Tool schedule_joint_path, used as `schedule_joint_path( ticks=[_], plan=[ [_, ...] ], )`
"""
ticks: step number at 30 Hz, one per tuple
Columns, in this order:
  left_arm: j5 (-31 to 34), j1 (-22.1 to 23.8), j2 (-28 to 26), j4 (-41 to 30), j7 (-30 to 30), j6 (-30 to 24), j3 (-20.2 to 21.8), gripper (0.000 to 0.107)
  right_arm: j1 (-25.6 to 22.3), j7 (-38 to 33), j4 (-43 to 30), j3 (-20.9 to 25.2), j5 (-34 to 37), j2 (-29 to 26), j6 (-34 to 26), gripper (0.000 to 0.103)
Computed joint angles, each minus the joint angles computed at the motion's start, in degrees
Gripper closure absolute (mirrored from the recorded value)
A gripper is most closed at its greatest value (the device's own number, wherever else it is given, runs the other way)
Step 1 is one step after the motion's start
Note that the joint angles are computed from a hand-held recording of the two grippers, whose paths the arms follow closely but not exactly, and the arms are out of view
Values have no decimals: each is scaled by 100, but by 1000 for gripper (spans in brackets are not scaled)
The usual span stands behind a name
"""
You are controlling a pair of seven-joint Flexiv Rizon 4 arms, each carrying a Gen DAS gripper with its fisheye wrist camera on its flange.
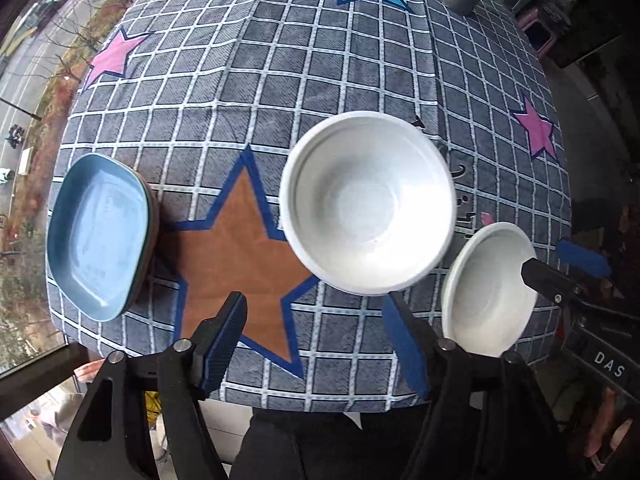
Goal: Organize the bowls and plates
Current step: 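Move both tools over to the stacked white bowls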
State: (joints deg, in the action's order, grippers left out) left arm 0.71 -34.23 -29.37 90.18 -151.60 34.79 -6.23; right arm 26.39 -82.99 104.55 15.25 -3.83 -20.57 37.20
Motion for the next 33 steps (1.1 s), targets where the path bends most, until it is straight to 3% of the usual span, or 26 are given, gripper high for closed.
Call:
schedule_joint_path(
  ticks=[5,10,11,12,13,29,33],
  plan=[
    [233,-14,83,-108,80,-350,70,27,128,-38,-167,40,-74,-103,-194,45],
    [262,68,204,37,86,-304,72,27,237,44,-301,12,-189,-179,-137,44],
    [247,89,245,103,102,-273,66,27,249,71,-328,9,-195,-194,-149,41],
    [242,101,231,99,103,-266,58,27,264,104,-346,5,-205,-207,-158,28],
    [234,116,205,84,114,-257,52,27,289,173,-338,-8,-240,-210,-124,24],
    [112,177,361,498,135,485,39,22,386,295,-272,-30,-578,-151,40,24],
    [338,110,357,330,151,306,79,16,379,569,-23,-118,-768,44,800,24]
  ],
)
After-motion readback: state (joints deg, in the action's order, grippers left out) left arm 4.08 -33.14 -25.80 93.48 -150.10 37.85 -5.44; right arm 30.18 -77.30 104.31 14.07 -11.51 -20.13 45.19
